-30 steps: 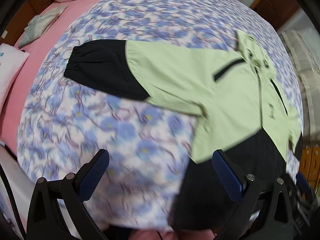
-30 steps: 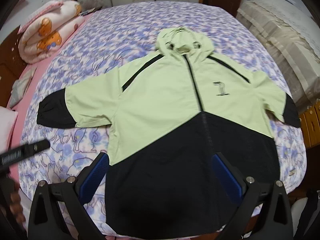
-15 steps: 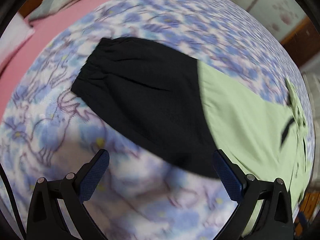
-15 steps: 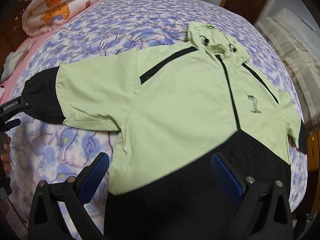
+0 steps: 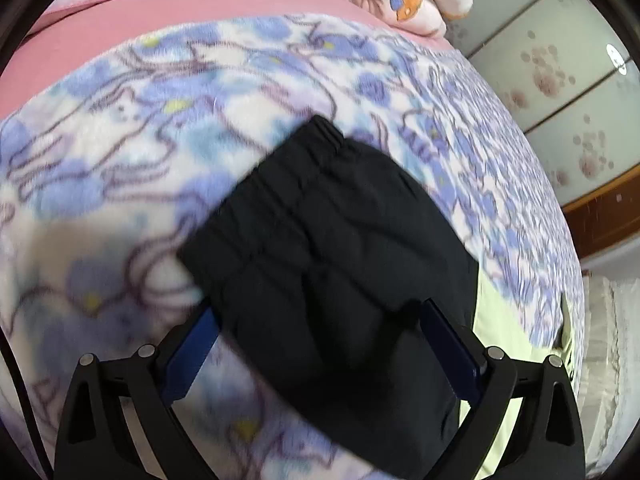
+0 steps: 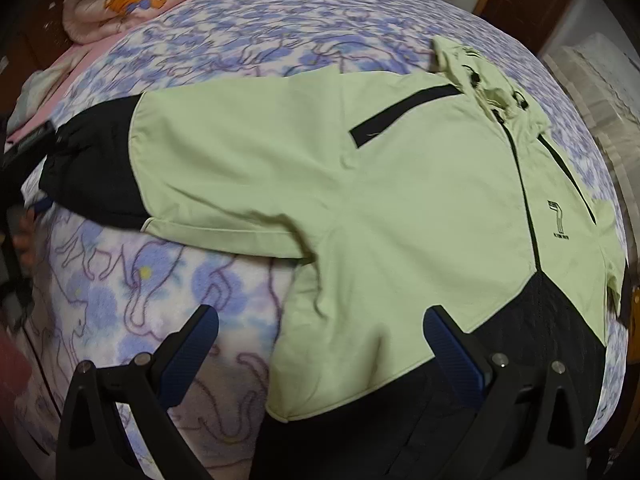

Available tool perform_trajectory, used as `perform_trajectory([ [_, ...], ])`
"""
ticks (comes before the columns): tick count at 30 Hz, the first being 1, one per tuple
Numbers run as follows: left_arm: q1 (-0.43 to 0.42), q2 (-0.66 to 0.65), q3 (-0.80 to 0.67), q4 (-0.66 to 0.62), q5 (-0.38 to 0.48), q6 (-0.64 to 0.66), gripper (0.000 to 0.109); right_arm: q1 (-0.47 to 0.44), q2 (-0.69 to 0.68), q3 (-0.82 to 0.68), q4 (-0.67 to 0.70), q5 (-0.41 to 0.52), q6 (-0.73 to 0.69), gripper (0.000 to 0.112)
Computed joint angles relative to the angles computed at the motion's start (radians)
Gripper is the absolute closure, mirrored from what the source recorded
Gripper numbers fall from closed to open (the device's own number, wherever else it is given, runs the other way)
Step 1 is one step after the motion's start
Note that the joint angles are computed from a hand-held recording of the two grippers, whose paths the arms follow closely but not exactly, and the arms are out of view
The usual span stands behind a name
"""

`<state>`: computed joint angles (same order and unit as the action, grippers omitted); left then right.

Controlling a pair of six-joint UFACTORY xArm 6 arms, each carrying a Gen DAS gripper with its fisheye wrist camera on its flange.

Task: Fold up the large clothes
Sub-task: 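Reach the left tool to a black sleeve cuff and grasp it, then lift the sleeve with the left tool, lay it across the jacket front, release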

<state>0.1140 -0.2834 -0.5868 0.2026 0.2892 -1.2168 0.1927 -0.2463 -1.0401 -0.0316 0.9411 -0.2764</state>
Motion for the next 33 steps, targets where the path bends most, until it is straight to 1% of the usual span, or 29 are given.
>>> perform_trajectory([
  [2,0.016,0.022,-0.015,0.024,-0.016,-0.021,0.013,0.005,-0.002,0.004,0.004,-0.007,-0.008,0.010],
  [4,0.030,0.040,-0.024,0.051,-0.032,-0.060,0.019,0.006,-0.002,0.004,0.006,-0.018,-0.010,0.010],
  [5,0.028,0.039,-0.033,0.070,-0.006,-0.094,0.030,0.005,0.000,0.002,0.004,-0.021,-0.007,0.010],
  [6,0.030,0.013,-0.021,0.079,0.018,-0.110,0.045,0.004,0.002,-0.001,0.002,-0.022,-0.004,0.010],
  [7,0.032,0.004,-0.022,0.100,0.042,-0.138,0.052,0.001,0.004,-0.003,0.002,-0.025,-0.001,0.010],
  [8,0.035,-0.003,-0.021,0.106,0.048,-0.149,0.065,-0.004,0.006,-0.006,0.003,-0.029,0.003,0.010],
  [9,0.037,-0.011,-0.015,0.100,0.041,-0.148,0.080,-0.008,0.007,-0.007,0.004,-0.031,0.005,0.010],
  [11,0.032,-0.022,-0.003,0.073,0.003,-0.140,0.095,-0.018,0.012,-0.012,0.001,-0.033,0.013,0.010],
  [12,0.024,-0.033,-0.009,0.092,0.026,-0.166,0.096,-0.022,0.014,-0.014,-0.001,-0.032,0.017,0.010],
  [14,0.001,-0.042,-0.042,0.142,0.105,-0.211,0.096,-0.034,0.014,-0.018,0.005,-0.033,0.020,0.010],
  [16,-0.026,-0.056,-0.077,0.214,0.163,-0.269,0.097,-0.047,0.012,-0.019,0.020,-0.032,0.015,0.010],
  [23,-0.105,-0.144,-0.123,0.388,0.138,-0.424,0.099,-0.117,-0.015,-0.014,0.101,-0.021,-0.053,0.010],
  [25,-0.148,-0.152,-0.161,0.448,0.142,-0.478,0.099,-0.145,-0.020,-0.019,0.129,-0.011,-0.081,0.010],
  [28,-0.240,-0.134,-0.252,0.538,0.204,-0.560,0.099,-0.204,-0.024,-0.033,0.182,0.015,-0.141,0.010],
  [30,-0.307,-0.105,-0.320,0.586,0.243,-0.608,0.099,-0.252,-0.017,-0.057,0.214,0.049,-0.183,0.010],
  [32,-0.382,-0.051,-0.414,0.617,0.298,-0.632,0.099,-0.316,0.001,-0.099,0.268,0.094,-0.251,0.010],
  [33,-0.434,-0.006,-0.487,0.630,0.345,-0.634,0.099,-0.337,0.008,-0.114,0.283,0.107,-0.272,0.010],
])
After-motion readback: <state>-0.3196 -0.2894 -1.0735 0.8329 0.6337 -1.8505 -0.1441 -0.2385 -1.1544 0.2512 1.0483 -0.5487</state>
